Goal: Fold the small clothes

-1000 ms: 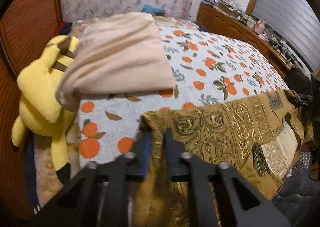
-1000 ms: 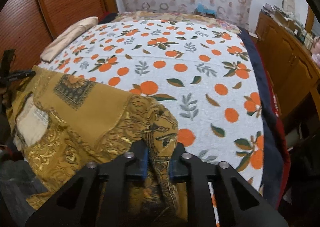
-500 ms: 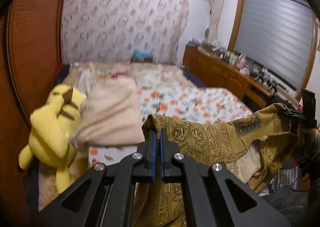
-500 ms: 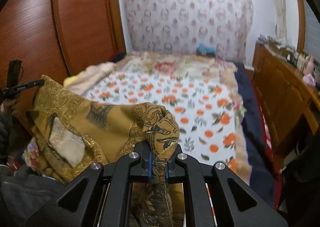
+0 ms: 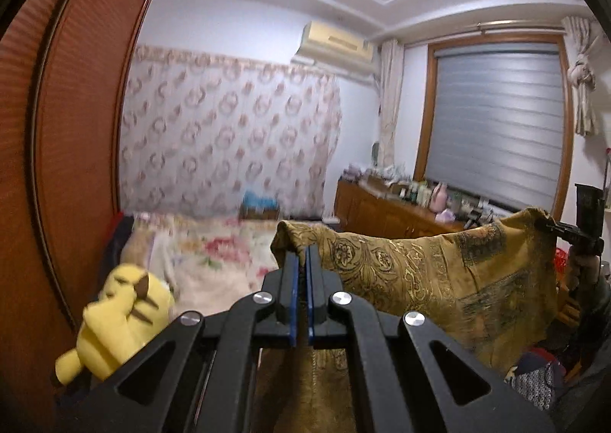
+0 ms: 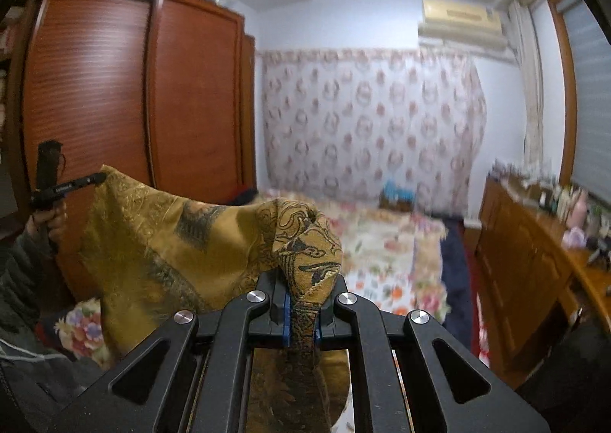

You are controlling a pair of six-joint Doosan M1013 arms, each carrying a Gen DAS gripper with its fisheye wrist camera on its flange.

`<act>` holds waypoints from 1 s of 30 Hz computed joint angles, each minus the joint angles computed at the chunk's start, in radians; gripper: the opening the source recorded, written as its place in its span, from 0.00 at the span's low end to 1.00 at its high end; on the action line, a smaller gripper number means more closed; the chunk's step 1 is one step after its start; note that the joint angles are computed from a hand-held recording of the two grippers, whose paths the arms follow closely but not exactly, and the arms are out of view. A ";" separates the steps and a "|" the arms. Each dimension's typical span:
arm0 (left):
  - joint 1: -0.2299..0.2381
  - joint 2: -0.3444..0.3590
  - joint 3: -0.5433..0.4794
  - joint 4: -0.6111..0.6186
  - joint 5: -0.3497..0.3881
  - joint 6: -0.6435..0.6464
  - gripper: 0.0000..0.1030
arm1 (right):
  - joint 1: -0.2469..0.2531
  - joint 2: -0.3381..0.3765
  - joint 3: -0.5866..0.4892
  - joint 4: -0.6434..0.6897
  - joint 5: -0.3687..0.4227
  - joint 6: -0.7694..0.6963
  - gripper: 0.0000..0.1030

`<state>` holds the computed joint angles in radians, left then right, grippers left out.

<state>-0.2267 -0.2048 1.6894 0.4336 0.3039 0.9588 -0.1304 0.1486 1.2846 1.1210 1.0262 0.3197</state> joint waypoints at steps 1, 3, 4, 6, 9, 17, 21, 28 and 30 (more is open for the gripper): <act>0.001 -0.003 -0.005 0.035 -0.010 -0.034 0.00 | -0.003 -0.001 -0.009 0.014 0.000 -0.004 0.05; 0.009 -0.002 -0.021 0.054 -0.026 -0.043 0.00 | -0.006 0.005 -0.048 0.036 -0.015 0.002 0.05; 0.016 0.005 -0.034 0.070 -0.029 -0.061 0.00 | -0.005 0.013 -0.068 0.035 -0.017 0.012 0.05; 0.034 0.034 -0.071 0.039 -0.027 -0.025 0.00 | 0.012 0.042 -0.122 -0.002 -0.044 0.047 0.05; 0.062 0.108 -0.140 0.000 -0.005 0.019 0.00 | 0.066 0.139 -0.262 -0.155 -0.073 0.174 0.05; 0.145 0.427 -0.381 -0.156 0.267 0.185 0.15 | 0.215 0.524 -0.712 -0.747 -0.027 0.675 0.27; 0.160 0.471 -0.375 -0.232 0.329 0.228 0.32 | 0.241 0.665 -0.866 -0.905 0.126 0.818 0.28; 0.126 0.429 -0.271 -0.248 0.354 0.249 0.39 | 0.220 0.566 -0.615 -0.814 0.055 0.683 0.42; 0.110 0.414 -0.253 -0.247 0.368 0.249 0.39 | 0.211 0.527 -0.540 -0.784 0.038 0.665 0.42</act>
